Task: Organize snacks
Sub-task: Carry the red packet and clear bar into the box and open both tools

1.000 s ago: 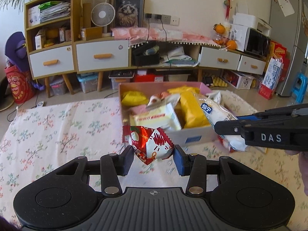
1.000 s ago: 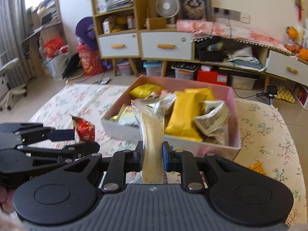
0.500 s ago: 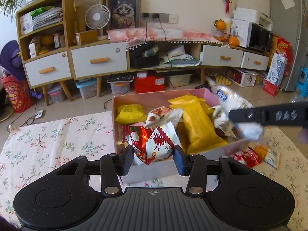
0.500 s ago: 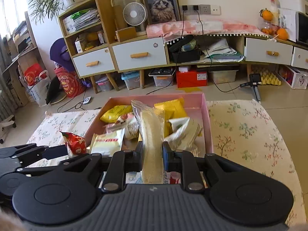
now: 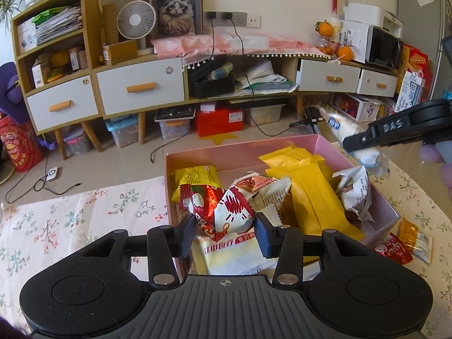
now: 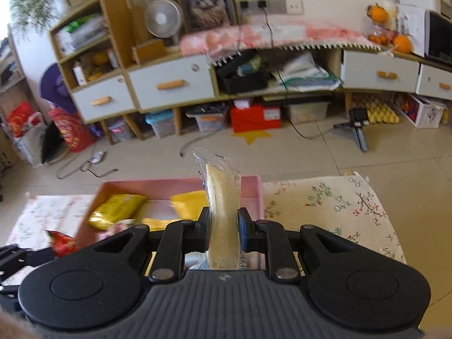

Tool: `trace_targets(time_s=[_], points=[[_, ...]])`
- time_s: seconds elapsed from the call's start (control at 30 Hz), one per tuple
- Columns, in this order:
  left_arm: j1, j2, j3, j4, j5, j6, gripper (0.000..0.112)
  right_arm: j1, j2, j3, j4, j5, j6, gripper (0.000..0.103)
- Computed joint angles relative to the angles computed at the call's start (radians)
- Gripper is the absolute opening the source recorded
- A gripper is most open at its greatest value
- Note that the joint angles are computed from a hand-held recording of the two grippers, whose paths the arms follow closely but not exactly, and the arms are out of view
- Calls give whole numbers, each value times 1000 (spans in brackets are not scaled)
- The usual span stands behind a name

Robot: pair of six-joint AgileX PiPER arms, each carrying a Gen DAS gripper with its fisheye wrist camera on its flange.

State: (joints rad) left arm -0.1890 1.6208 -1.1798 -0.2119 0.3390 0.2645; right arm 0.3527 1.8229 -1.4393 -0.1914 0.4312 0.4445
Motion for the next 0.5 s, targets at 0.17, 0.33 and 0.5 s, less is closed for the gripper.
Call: trace_targets(time_s=[0.17,0.33,0.5], points=[[5,32,-16,-24,-3,40,42,-27,40,-47,108,33,-67,17],[12,48,-16,-45,-19,54,47,-31,71,-98,160,58,-108,18],[26,43,-7,-118,-20,119,54,-13,71,-118,74,70,-41,29]])
